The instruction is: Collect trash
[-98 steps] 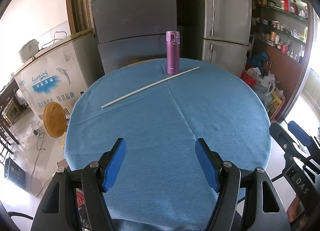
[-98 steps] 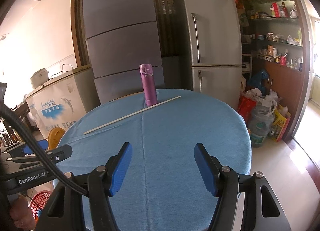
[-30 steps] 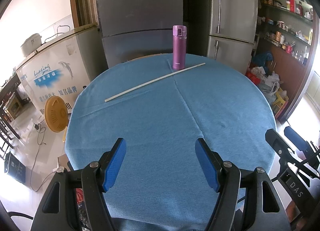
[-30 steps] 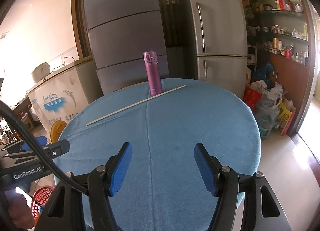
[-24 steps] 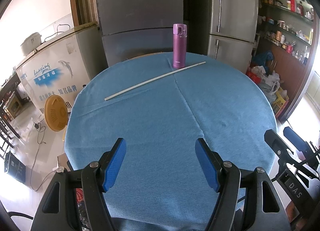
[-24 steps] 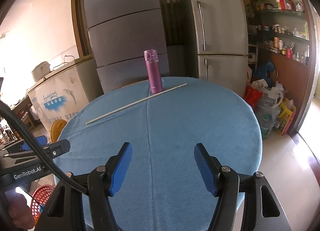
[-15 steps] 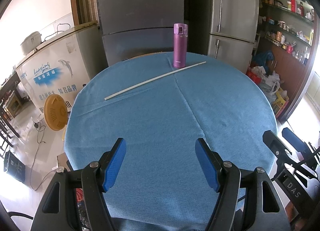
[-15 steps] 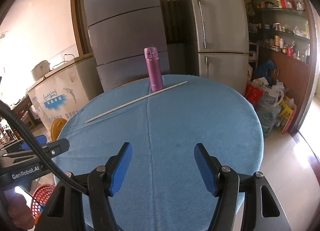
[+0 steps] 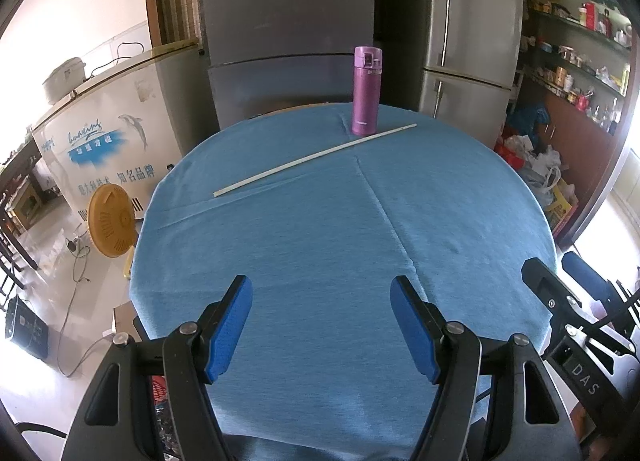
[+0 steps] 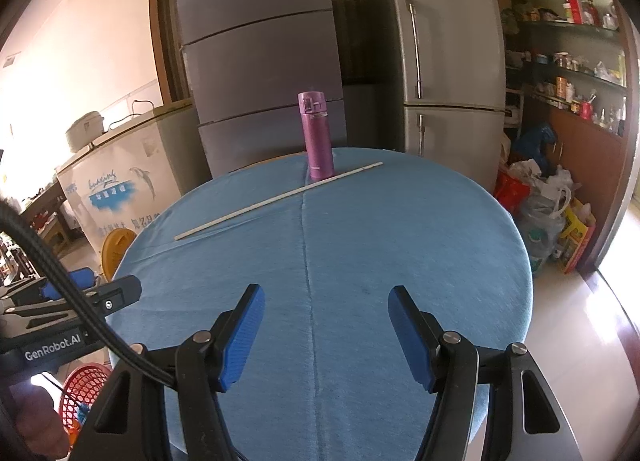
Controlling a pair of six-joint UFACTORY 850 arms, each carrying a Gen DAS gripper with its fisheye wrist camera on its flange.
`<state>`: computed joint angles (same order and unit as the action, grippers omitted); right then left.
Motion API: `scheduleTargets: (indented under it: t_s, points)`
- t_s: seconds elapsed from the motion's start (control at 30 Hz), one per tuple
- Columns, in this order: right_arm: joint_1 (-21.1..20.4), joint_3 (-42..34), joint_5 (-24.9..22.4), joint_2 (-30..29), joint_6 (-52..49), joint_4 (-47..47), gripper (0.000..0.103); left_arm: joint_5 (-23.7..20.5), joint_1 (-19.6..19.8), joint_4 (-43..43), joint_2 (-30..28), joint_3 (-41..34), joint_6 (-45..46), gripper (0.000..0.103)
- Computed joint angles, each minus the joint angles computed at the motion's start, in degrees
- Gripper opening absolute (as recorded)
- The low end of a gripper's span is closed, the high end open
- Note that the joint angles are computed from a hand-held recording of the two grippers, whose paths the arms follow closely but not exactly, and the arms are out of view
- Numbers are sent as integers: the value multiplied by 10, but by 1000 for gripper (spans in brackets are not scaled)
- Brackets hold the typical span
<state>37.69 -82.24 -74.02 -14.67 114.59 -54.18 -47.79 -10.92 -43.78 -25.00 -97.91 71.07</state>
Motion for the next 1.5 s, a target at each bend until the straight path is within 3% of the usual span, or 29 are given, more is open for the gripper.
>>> scheduleTargets:
  t_s: [0.57,1.5]
  points:
    - [-25,-10,42,-10,-14,-5,68,14,-6,33,-23,-39,-47,72]
    - [36,-23,-32,-1,29,-33,68,7,44,-74,63,60,73,72]
